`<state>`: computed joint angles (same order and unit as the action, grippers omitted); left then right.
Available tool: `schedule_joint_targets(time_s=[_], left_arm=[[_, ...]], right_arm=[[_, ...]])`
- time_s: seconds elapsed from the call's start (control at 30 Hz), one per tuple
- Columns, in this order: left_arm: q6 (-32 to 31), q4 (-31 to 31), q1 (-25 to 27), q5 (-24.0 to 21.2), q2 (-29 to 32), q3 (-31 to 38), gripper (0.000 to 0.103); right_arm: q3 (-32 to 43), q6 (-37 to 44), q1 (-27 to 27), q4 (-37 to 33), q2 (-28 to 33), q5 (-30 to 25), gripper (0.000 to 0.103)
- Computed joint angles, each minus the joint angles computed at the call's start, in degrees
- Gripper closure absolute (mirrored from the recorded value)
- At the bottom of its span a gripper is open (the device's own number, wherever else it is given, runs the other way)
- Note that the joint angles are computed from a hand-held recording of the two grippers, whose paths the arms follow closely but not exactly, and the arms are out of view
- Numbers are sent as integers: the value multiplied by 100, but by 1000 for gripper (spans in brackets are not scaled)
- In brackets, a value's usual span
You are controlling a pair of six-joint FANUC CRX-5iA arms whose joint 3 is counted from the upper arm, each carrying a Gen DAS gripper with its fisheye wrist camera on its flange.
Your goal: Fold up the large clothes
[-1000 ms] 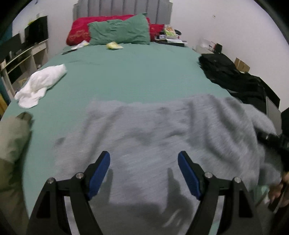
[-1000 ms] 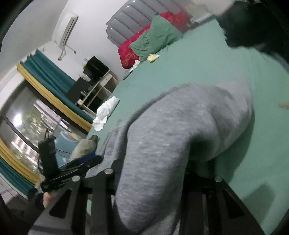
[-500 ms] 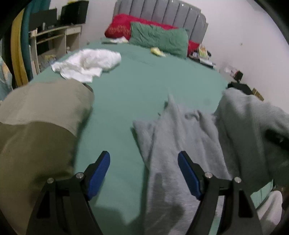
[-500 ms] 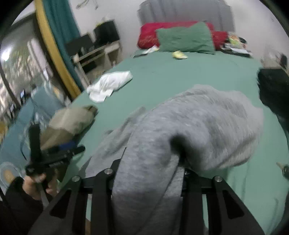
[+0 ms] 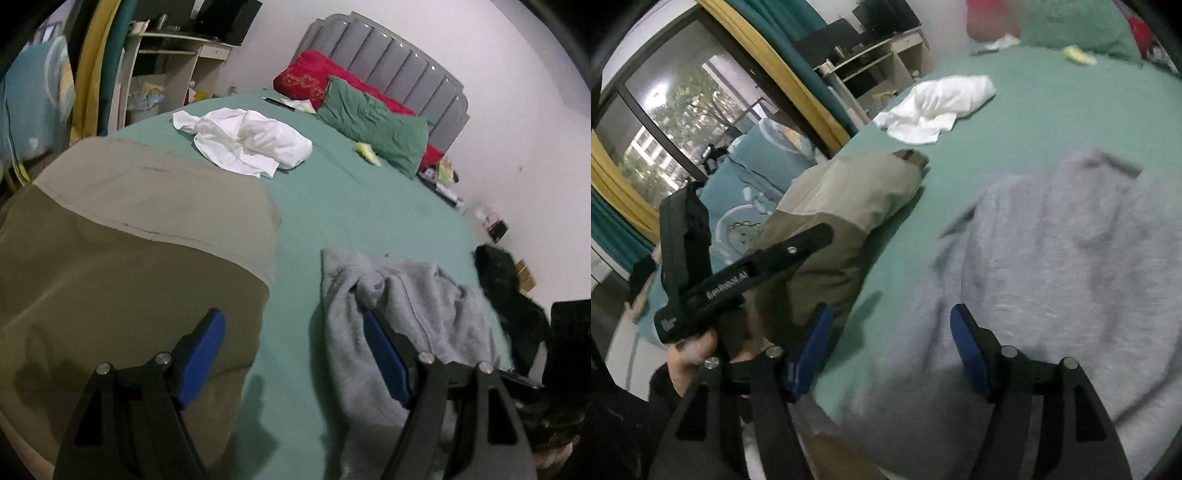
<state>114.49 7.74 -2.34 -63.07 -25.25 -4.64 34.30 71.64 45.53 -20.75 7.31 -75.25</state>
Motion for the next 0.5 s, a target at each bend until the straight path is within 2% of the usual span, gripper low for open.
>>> schedule_joint_targets(time_s=[0.1,0.17,0.27,0.33,0.4,0.43,0.47,0.5], left_arm=[[-331,653,92,293,-11,-266,26],[-711,1221,9,460,82,-433,24],[-1251,1971,-269,650,352,-595,22],[-1611,2275,-527,577,615,-552,21],[-1721,1964,-852,221,981,-197,21],[-1688,1728,-978,36,1118,-22,24],[-1602,1361,-1147,-265,1327,234,32],[-1488,1110,-1256,-424,1444,383,53]], right_arm=[[-311,60,-270,-25,-451,303,33],[-655,-158,-319,459,-779,540,28],[-1221,-632,-678,1046,-1097,579,21],[-1544,-1032,-904,1100,-1193,424,21],[-1896,-1152,-1176,838,-1325,345,21],[-2111,-1138,-1307,612,-1415,390,21],[-2342,-1089,-1449,264,-1525,529,20],[-2563,-1019,-1645,-203,-1655,742,20]])
